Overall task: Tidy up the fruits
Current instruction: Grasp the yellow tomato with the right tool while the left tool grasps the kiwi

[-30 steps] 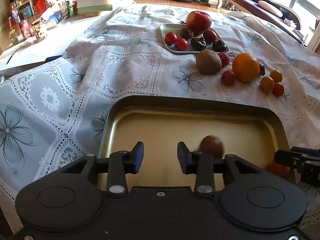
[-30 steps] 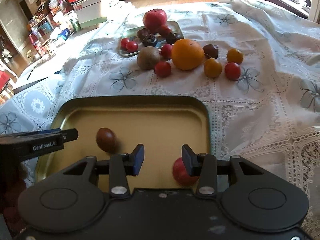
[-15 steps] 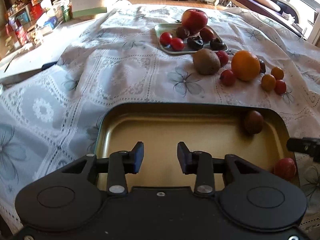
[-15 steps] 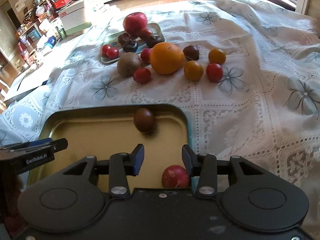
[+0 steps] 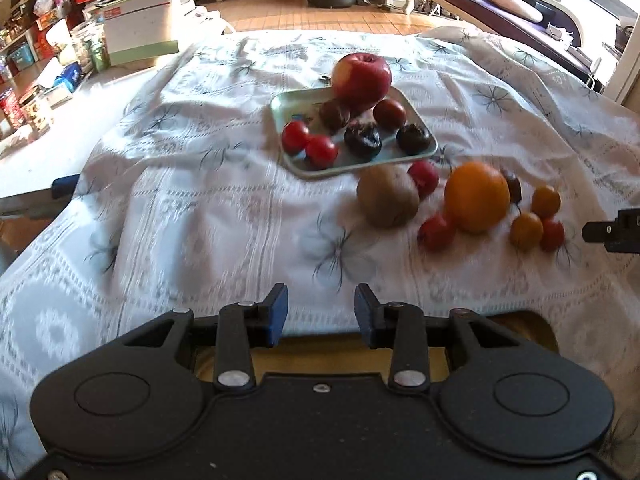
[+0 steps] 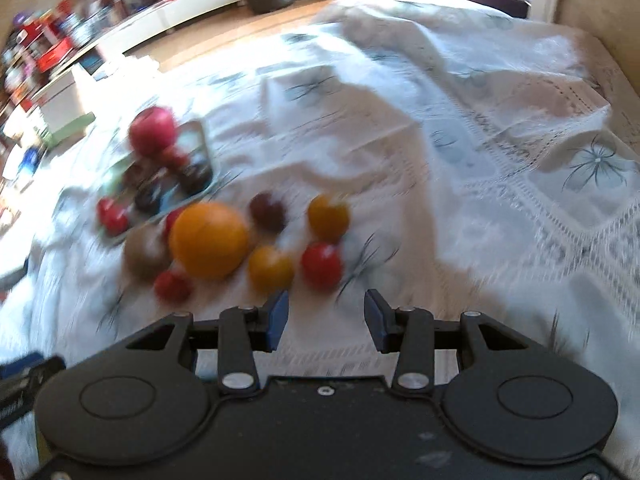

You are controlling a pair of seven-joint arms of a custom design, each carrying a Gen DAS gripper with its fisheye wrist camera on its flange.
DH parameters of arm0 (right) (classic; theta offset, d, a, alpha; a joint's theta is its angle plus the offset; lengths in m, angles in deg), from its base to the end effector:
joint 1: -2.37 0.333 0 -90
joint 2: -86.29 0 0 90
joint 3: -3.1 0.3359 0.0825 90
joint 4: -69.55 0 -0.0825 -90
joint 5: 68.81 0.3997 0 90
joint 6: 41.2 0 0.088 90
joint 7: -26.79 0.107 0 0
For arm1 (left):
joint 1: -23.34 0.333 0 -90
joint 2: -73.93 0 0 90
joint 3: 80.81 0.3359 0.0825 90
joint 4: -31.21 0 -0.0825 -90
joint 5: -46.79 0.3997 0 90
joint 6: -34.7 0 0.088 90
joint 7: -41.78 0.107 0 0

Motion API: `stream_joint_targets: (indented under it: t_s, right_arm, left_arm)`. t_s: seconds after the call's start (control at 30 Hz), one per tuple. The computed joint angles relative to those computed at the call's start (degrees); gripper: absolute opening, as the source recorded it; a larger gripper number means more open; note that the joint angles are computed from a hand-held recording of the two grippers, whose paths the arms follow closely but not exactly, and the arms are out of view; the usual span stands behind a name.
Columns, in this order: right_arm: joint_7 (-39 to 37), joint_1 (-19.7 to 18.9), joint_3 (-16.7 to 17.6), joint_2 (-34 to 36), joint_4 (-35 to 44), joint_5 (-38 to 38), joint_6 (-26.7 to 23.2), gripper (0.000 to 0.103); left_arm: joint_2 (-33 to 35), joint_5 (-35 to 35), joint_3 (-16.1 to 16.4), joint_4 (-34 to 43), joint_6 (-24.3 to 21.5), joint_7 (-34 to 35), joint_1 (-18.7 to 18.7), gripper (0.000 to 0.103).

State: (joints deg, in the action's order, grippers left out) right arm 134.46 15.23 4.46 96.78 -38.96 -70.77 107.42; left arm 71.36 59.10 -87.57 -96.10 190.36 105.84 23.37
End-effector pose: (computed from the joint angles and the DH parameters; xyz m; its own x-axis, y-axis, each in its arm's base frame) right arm 0.6410 0.1622 0.4771 -0.0048 -0.9921 -0.1256 -0.8757 0.0648 -0.4784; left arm 0.5679 -0.0754 0.4648 0.1462 -0.9878 0.0545 -0.8377 -0.1529 -0.5243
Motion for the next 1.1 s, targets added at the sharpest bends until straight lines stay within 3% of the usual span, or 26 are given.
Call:
stream_joint_targets:
  t_s: [0.17, 0.33, 0.57, 0.83, 1.1]
  right_arm:
    - [2.72, 0.29, -1.28, 5.23, 6.82, -2.83, -1.51, 0.045]
    - [1.26, 0.13, -0.89, 8.74, 10.95, -1.89, -1.12, 0.045]
    - [0.74, 1.2, -1.58, 12.71, 14.3, -3.01, -0.39, 0.046]
    - [1.25, 1.65, -2.02, 14.04, 15.17, -3.53, -0.14, 0.048]
    - [4.16, 3.55, -3.57, 16.14, 17.05, -7.86, -1.58, 0.05]
  left_arm:
    - [5.16, -6.23, 0.26, 6.12, -1.62, 4.65, -0.36, 0.046]
    - [9.88, -7.74, 0.07, 10.95, -0.26, 6.28, -1.03, 0.046]
    - [15.35, -1.51, 1.73, 16.21, 1.9, 2.56, -3.56, 0.047]
    - [19.78, 1.95, 3.04, 20.75, -0.67, -0.92, -5.29, 0.049]
    - [22.22, 2.83, 3.4, 22.45, 0.52, -2.48, -5.53, 0.06]
